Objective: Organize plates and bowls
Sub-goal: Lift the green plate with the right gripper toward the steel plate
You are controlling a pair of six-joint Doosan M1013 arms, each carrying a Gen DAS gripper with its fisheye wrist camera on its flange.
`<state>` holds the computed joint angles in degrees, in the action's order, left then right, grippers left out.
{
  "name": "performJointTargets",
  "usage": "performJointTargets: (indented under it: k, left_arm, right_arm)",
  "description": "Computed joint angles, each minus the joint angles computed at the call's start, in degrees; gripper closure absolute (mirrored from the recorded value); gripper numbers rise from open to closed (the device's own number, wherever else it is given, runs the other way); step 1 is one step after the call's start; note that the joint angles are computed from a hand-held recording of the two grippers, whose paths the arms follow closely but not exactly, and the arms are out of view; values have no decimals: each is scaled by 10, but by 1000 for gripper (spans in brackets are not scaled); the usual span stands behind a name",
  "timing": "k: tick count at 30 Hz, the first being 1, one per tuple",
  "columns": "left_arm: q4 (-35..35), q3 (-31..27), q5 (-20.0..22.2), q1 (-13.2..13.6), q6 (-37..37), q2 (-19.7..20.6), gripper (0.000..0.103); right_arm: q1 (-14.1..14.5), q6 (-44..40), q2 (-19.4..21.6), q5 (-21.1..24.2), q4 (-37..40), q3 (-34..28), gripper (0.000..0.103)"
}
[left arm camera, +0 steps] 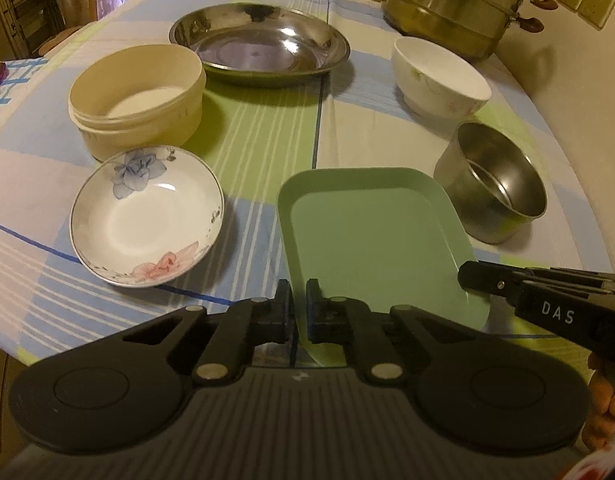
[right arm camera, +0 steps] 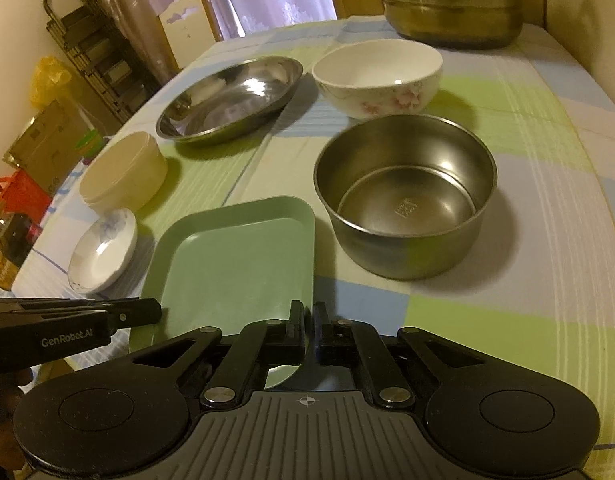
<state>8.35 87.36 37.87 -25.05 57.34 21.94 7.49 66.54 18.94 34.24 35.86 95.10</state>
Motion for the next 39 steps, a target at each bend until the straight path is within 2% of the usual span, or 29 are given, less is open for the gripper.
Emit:
performJointTargets:
  k: [8, 15, 23, 29, 39]
  left_arm:
    - [27, -4, -7, 4, -8, -10, 97]
    - [15, -29, -18, 25, 30, -6, 97]
    - [-28, -78, -26, 57, 126, 17, 97]
    - [-75, -125, -20, 84, 195, 46, 97]
    - [-136, -214, 18, 114, 282, 110, 97]
  right_arm:
    - [8, -17, 0, -9, 10, -12, 99]
    - [17, 0, 13, -19, 10, -47, 99]
    - [34, 79, 40, -39, -31, -101, 99]
    - [50, 156, 69, -51, -92, -150, 99]
    - [68, 288, 128, -35, -205, -238, 99]
